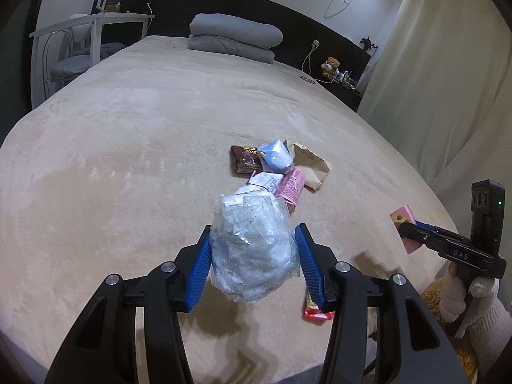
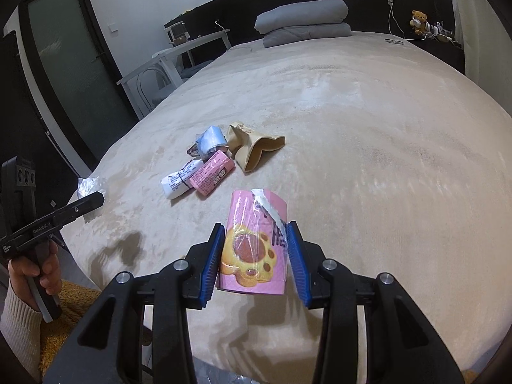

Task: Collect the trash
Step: 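Carry the pink carton and tissue down to the trash bag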

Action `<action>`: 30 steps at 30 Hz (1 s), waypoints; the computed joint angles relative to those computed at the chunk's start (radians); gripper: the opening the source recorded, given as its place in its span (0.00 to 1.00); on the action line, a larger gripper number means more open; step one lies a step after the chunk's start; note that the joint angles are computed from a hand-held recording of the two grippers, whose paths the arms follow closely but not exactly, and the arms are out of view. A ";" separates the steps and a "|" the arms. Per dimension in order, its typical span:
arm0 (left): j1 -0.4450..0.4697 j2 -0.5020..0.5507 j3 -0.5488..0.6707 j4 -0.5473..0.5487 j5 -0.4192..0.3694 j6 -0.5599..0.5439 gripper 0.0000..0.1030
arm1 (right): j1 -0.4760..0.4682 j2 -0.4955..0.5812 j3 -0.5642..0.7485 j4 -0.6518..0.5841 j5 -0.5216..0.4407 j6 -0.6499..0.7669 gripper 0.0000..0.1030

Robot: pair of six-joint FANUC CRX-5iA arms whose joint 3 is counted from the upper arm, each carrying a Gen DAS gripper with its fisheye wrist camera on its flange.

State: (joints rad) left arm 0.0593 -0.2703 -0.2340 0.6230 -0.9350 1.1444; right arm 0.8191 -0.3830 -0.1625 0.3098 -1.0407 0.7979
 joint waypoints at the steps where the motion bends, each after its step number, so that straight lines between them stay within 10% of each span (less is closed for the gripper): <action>1: -0.004 -0.015 -0.016 0.010 0.002 -0.007 0.48 | 0.016 -0.015 -0.013 0.011 -0.001 -0.016 0.39; 30: -0.074 -0.291 -0.275 0.055 -0.056 0.034 0.48 | 0.498 -0.317 -0.284 0.270 -0.189 -0.467 0.39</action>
